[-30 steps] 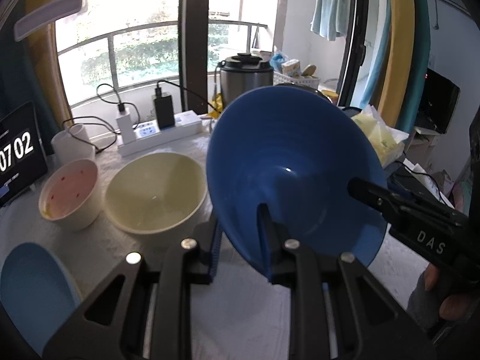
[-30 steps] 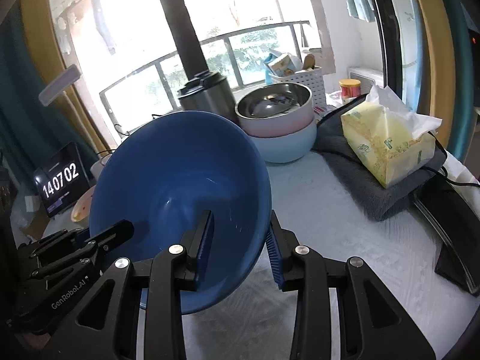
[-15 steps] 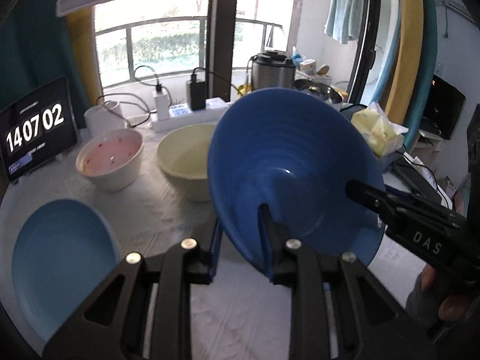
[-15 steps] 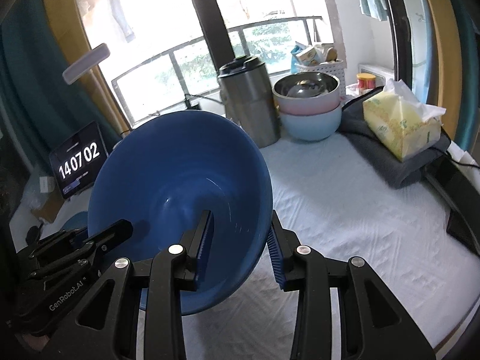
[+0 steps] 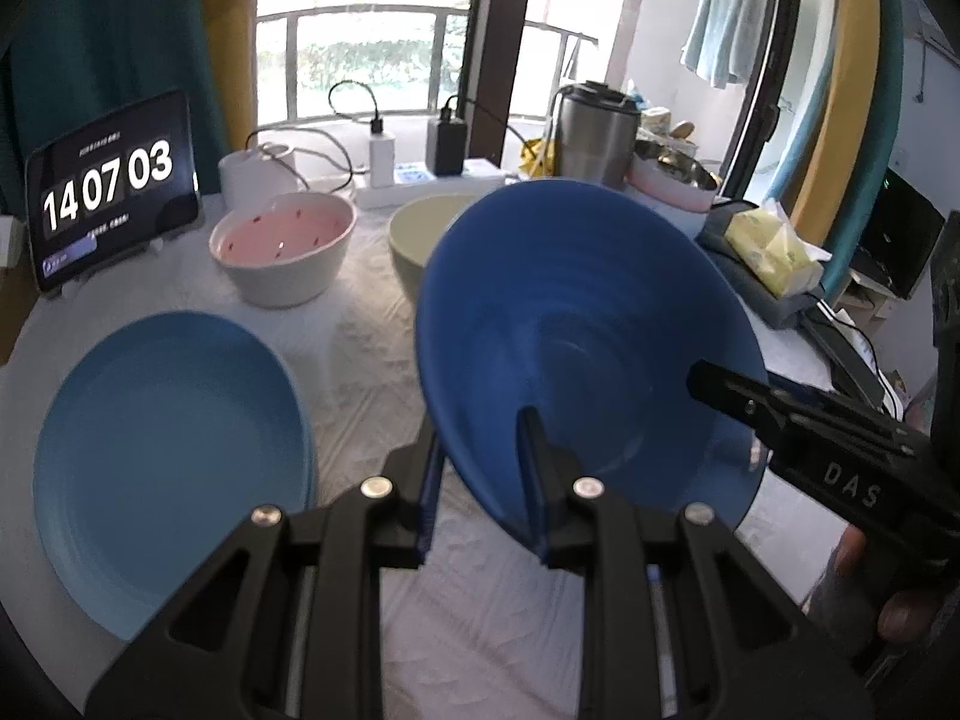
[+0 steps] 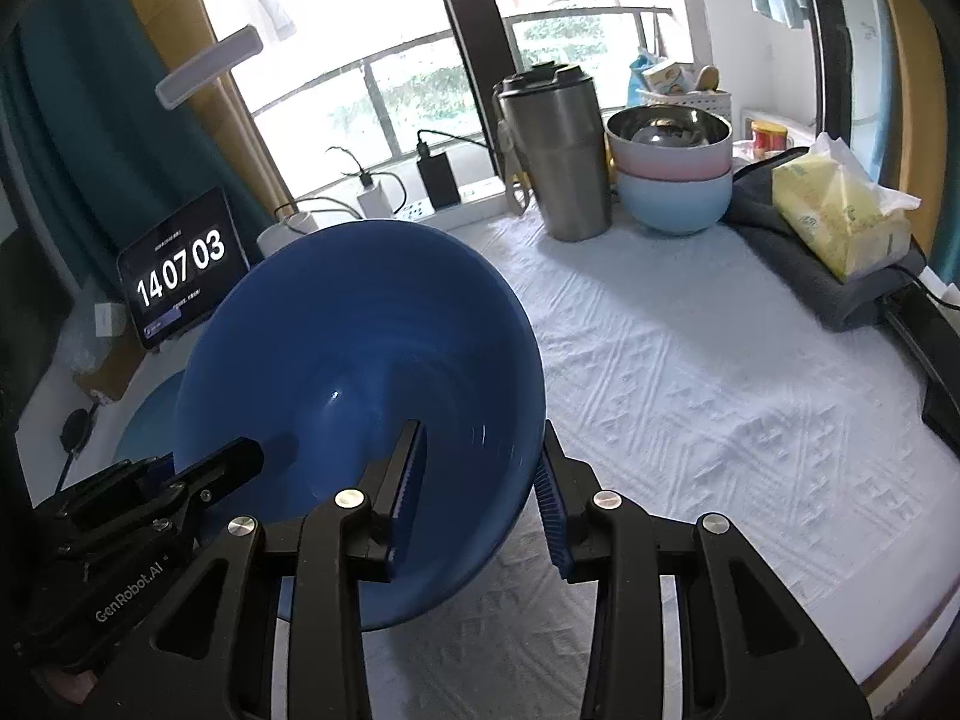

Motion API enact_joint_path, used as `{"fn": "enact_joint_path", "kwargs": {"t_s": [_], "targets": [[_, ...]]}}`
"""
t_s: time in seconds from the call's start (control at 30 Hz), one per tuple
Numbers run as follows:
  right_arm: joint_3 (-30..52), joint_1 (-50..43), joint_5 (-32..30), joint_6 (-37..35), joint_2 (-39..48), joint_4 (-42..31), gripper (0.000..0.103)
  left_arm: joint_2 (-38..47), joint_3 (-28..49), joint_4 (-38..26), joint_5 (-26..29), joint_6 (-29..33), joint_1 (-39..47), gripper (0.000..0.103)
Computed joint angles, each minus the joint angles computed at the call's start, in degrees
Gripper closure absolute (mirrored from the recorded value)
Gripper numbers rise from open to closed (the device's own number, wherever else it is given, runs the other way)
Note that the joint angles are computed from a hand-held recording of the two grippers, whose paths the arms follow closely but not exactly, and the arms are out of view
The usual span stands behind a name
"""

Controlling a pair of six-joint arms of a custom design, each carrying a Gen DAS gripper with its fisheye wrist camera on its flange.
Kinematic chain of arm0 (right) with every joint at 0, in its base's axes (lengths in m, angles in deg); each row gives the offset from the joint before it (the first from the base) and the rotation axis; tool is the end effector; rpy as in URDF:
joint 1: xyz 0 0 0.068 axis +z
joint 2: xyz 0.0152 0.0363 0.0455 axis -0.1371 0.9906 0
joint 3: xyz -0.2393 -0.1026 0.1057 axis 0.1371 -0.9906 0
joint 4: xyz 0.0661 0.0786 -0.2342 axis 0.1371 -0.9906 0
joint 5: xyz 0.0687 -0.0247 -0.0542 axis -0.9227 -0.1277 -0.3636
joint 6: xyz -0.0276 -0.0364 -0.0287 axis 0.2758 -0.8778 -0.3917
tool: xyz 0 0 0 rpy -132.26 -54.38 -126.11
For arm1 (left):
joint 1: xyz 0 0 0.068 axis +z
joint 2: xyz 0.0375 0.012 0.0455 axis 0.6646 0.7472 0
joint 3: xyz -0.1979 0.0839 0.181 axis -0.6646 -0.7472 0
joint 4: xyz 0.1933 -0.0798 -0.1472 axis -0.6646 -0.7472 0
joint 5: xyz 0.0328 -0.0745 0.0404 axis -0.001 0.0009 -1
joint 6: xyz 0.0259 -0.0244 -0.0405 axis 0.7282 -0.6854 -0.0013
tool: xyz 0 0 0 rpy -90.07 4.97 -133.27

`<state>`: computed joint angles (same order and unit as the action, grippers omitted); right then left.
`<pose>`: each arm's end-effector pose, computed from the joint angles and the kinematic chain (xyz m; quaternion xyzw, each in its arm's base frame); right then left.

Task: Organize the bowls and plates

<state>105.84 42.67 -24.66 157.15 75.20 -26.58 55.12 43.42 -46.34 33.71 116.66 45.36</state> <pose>0.1998 0.2064 0.1293 0.2435 0.8856 0.0179 0.3950 0.2708 -0.0031 0.1124 0.3019 0.8690 -0.1986 0.3379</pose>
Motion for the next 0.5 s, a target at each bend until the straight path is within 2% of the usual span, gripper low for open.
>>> {"fn": "enact_joint_path", "kwargs": {"t_s": [0.3,0.5], "targets": [[3.23,0.72,-2.25,-0.11,0.39,-4.11,0.065,-1.25,-0.03,-4.39,-0.36,3.97,2.60,0.075],[3.84,0.51,-4.16,0.60,1.02,-5.15,0.065,-1.12,0.28,-7.53,0.00,7.32,4.25,0.070]]}}
